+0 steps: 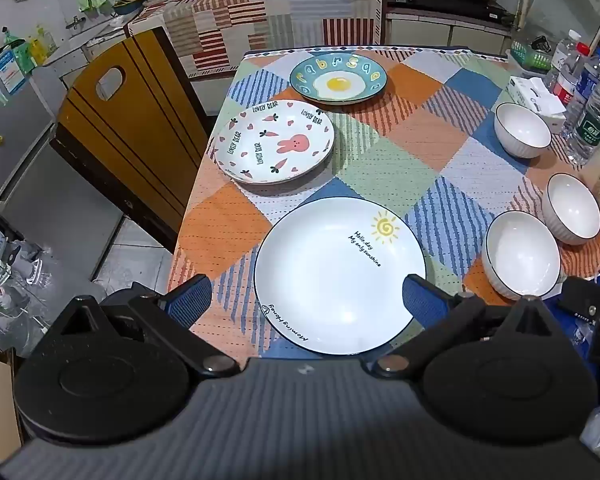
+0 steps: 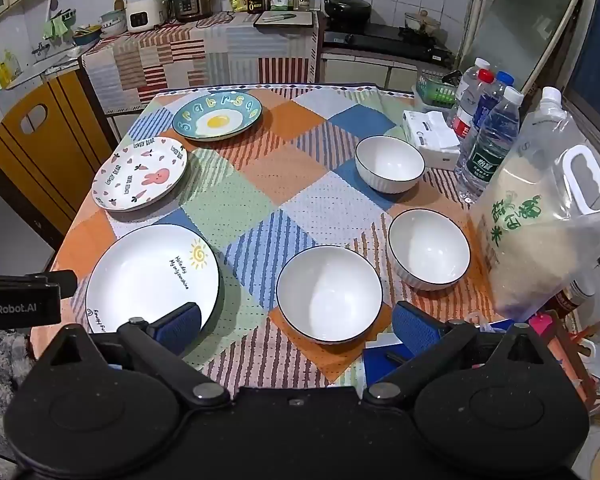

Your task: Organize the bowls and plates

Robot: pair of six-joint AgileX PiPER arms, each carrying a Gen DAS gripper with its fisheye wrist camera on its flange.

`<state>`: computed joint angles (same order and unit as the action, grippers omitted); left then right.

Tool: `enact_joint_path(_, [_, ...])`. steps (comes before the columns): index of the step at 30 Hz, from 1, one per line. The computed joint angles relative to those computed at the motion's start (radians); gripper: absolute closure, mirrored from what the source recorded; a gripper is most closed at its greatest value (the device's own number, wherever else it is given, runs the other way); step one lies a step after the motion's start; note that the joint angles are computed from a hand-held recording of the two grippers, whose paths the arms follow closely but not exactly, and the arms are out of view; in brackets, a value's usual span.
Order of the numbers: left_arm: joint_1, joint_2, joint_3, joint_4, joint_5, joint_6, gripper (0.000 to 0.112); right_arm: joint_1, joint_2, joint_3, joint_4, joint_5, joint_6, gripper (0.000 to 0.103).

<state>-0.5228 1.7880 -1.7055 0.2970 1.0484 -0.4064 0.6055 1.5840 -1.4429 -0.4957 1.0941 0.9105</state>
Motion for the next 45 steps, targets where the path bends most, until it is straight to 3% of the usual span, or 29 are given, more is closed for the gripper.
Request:
enact_joint_path(14, [0.0,-0.02,0.042,-0.002,-0.052,-0.002,0.009,-0.002,-0.005,0.0,0.01,0.001,-0.003,0.0])
enact_joint_path(45, [0.007,-0.022,0.044,0.003,-0.056,-0.007,0.009,-0.02,-0.019,0.056,-0.003,-0.049,-0.021,0.0])
